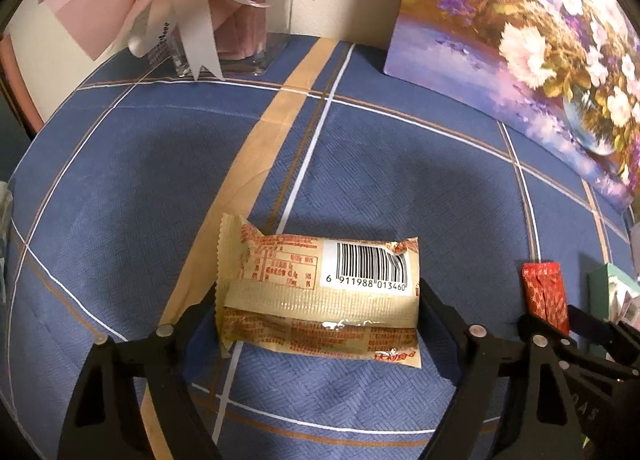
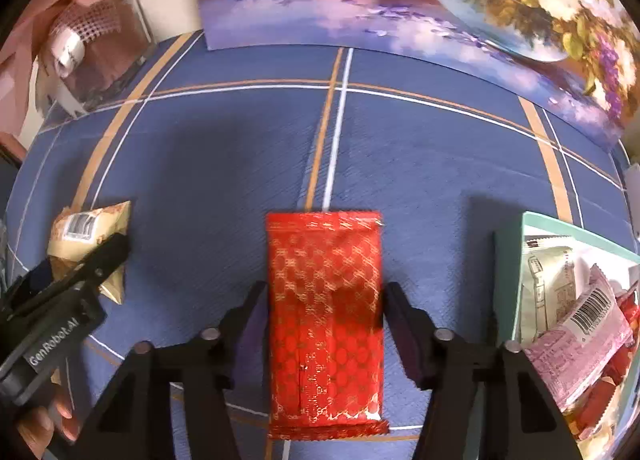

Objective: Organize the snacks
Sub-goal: 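Grasp the cream bread bun with the left tool while the right tool grasps the red bar, then carry the bun and red bar into the white tray and release them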

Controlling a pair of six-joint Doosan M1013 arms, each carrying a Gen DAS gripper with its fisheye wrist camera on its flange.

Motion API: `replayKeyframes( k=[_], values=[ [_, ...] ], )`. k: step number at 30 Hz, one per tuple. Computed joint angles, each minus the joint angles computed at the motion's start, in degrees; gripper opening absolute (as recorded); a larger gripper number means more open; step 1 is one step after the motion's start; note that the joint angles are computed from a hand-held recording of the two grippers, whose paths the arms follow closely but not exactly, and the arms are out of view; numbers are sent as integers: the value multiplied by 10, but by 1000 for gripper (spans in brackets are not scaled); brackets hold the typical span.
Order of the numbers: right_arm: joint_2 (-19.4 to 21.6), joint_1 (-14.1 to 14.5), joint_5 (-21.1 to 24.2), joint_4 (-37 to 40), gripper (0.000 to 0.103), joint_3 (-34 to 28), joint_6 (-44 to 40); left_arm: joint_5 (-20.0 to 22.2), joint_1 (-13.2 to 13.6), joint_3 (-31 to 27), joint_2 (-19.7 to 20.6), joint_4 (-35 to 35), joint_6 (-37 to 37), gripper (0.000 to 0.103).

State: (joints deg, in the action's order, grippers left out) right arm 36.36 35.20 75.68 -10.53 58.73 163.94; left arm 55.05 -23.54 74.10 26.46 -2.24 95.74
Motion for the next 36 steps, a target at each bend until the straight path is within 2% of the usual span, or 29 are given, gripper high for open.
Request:
replayKeyframes(
  k=[2,7,24,36],
  values=[
    [-4,-1,-1,-1,53,3,6,0,4,0,-1,-11,0,82],
    [-3,-1,8,-1,51,-2,6,-3,14,1,-5,-39,3,75],
    [-8,3,21,-18,50,-15,11,-20,30,-1,-17,-73,-3,74],
    [-17,7,27,-33,50,-18,16,-32,29,4,-29,-75,0,74]
  ],
)
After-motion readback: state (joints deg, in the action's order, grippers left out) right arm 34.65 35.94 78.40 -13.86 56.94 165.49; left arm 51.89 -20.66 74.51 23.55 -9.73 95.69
